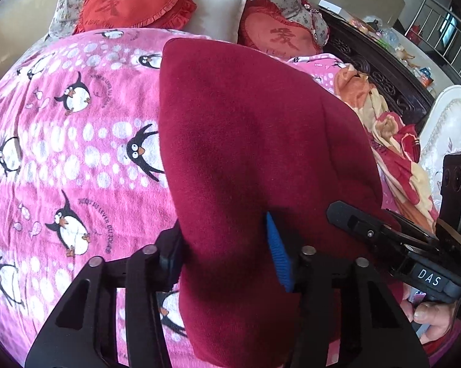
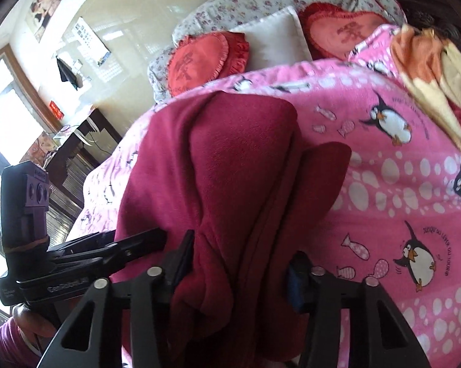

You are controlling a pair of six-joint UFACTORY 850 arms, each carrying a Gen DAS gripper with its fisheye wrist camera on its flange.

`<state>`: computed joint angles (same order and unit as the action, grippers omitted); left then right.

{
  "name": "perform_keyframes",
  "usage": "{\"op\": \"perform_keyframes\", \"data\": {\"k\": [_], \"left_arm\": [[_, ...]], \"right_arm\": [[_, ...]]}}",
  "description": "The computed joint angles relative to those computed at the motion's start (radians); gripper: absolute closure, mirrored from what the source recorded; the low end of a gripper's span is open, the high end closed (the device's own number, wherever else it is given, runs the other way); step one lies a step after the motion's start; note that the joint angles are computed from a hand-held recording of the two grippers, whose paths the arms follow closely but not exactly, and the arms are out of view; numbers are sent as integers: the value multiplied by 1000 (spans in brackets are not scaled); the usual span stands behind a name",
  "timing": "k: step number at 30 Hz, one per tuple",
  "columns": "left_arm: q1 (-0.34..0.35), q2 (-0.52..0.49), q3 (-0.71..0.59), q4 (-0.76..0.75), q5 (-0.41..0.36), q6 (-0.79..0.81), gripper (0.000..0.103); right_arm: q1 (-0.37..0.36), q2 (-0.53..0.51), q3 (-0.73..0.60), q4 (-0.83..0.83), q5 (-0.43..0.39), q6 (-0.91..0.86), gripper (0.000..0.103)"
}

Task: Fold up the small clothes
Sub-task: 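Open the left gripper and pull it back from the bundle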

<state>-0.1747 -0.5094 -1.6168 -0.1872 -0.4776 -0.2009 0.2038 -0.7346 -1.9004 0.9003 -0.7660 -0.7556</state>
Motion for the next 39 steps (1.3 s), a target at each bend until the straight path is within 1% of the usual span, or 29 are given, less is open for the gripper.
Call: {"op": "perform_keyframes", "data": {"k": [2,5,9,11,13,17,20,22,24,25,26,27,29,32,34,36,37,39], "left_arm": [[0,26,18,5,-2,-7,63],[0,72,54,25,-9,-22,64],[3,153,127,80,-16,-57,64],[2,188,158,115,-37,-88,64],[5,235,210,141,-38,-111,64],[8,314,314,187,-48,-156,64],[13,345,379,193,-57,-182,64],[15,346,405,196,-70,-201,64],[14,372,440,200,-40,-213,64],[9,387,450,227,-31,-234,64],[2,398,455,280,-33,-277,64],[-9,414,461,367,-37,-352,64],[-17,448,482,439,-26,-419,63],[-17,471,498,413,-10,-403,63],[-28,474,506,415,-12,-395,63],[-42,458,502,429,-25,-402,63],[-47,448,501,421,-35,-396,63],[-56,432,503,426,-46,-414,63]], "right_arm": [[4,24,19,10,2,-15,58],[3,60,51,45,-5,-48,58],[4,113,107,88,-50,-79,58],[10,138,139,95,-70,-80,58],[20,164,178,104,-91,-75,58],[41,212,265,127,-106,-113,58],[57,224,302,120,-122,-118,58],[73,221,307,59,-127,-91,57],[100,216,303,-93,-79,5,53],[102,222,310,-123,-64,25,52],[94,233,323,-111,-60,20,51],[86,242,328,-96,-60,19,51],[74,264,336,-86,-46,17,51],[77,314,358,-73,39,-48,51],[82,327,356,-36,48,-107,51],[91,330,361,11,20,-189,54],[106,322,355,4,12,-209,57],[144,314,359,-53,49,-205,63]]}}
